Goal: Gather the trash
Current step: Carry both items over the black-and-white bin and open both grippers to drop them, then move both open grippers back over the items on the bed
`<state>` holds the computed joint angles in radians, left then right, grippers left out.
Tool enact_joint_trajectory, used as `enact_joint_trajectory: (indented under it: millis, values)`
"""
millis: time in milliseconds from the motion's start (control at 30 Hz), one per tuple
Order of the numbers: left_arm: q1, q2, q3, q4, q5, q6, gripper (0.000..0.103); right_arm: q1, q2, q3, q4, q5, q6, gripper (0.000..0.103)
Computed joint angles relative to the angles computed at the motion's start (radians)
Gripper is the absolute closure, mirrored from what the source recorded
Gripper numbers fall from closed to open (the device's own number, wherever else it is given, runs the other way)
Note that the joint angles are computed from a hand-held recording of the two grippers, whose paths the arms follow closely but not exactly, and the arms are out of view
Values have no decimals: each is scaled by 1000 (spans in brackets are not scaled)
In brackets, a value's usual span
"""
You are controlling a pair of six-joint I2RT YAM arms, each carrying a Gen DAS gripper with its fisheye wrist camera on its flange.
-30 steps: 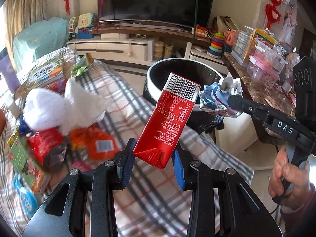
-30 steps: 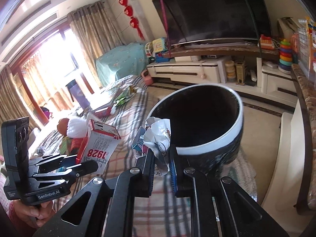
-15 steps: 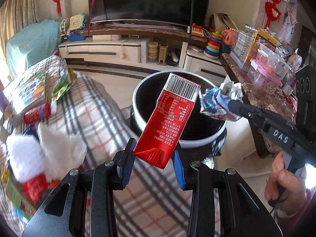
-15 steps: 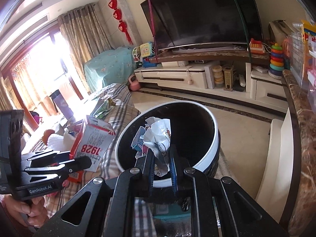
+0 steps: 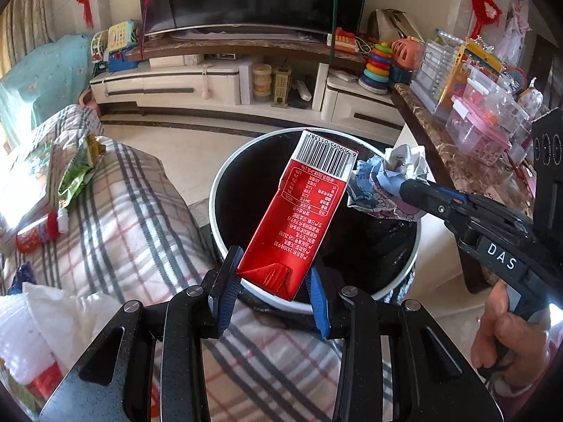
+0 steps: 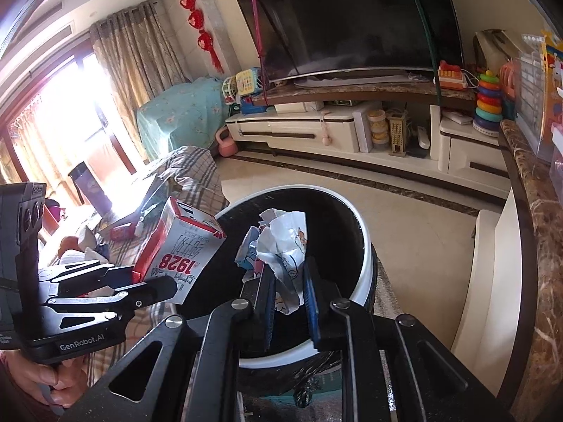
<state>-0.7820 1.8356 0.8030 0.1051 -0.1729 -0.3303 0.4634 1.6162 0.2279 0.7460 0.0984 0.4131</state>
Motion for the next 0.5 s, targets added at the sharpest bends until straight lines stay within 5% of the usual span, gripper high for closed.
enact_joint_trajectory:
  millis: [33,100,167,500]
  values:
    - [3,6,2,4,-1,-3,67,-8,7,7,-2,-5,-5,84]
    - [10,8,-1,14,1,-13,48,-18,23,18,-5,-8,-10,73]
    - [11,-14,-38,54,-12,-26,30,-21,28,16,6,-17,-1,48]
    - [-34,-202,-338,253,-43,-106,24,96,-28,-60,81,56,79,23]
